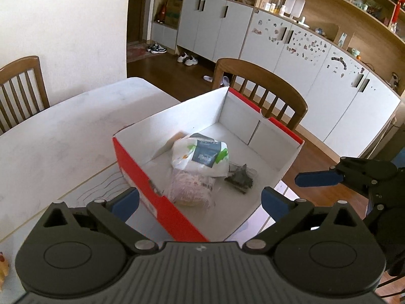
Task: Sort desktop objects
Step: 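Move both tools back from the box over the pile of items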
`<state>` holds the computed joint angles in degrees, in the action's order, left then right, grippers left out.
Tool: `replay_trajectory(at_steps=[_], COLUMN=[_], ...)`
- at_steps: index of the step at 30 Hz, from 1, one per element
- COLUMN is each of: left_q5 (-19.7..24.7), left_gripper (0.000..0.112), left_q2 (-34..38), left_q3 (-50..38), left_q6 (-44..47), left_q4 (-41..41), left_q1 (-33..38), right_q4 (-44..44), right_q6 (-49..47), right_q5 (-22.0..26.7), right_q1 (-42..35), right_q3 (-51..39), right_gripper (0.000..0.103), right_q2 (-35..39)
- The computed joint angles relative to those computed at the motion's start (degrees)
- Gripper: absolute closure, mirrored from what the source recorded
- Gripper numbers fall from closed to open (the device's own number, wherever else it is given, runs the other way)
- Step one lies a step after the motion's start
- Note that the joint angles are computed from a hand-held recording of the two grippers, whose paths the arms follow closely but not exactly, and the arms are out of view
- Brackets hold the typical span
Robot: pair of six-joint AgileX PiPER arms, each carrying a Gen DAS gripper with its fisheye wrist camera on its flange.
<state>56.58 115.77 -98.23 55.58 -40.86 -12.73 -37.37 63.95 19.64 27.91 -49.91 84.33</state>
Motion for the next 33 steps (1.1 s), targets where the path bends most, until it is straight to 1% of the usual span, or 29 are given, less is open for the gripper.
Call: replay_trajectory(at_steps=[4, 5, 8, 13, 18, 23, 33], left_q5=[0.7, 1.0, 1.3, 2.7, 3.8, 5.7, 7.5], left_gripper=[0.009, 0.009, 0.009, 0.009, 0.009, 0.009, 0.009], left_q2=[-1.1, -1.3, -2.1, -2.0, -1.8, -0.9, -0.9], left_q3=[1.9, 2.2, 3.6, 4.1, 4.3, 3.1, 4.4], left_q6=[3.1, 3.8, 6.4, 10.0, 13.5, 15.4, 23.0], left_q4=[-1.4, -1.8, -2.8, -3.7, -5.1, -5.9, -8.8], left_q1=[2.4, 3.0, 5.2, 8.9, 12.6, 15.9, 21.8], right_q4=[-7.1, -9.3, -16.5, -21.2, -22.9, -22.8, -20.0], right_q6=[9.3, 12.3, 22.0, 29.7, 33.5, 34.7, 31.9], right_q5=[2.4, 2.8, 4.5, 7.9, 10.8, 13.1, 15.4], right_q1=[4.3, 5.5, 8.9, 13.8, 17.6, 20.3, 22.9], right_q3=[-1.3, -1.4, -1.9, -4.7, -8.4, -11.9, -18.0], right_gripper=[0.003, 0.001, 0.000, 0.000, 0.000, 0.000, 0.000], right_q2=[1.2, 1.4, 2.1, 5.2, 8.9, 12.0, 17.0])
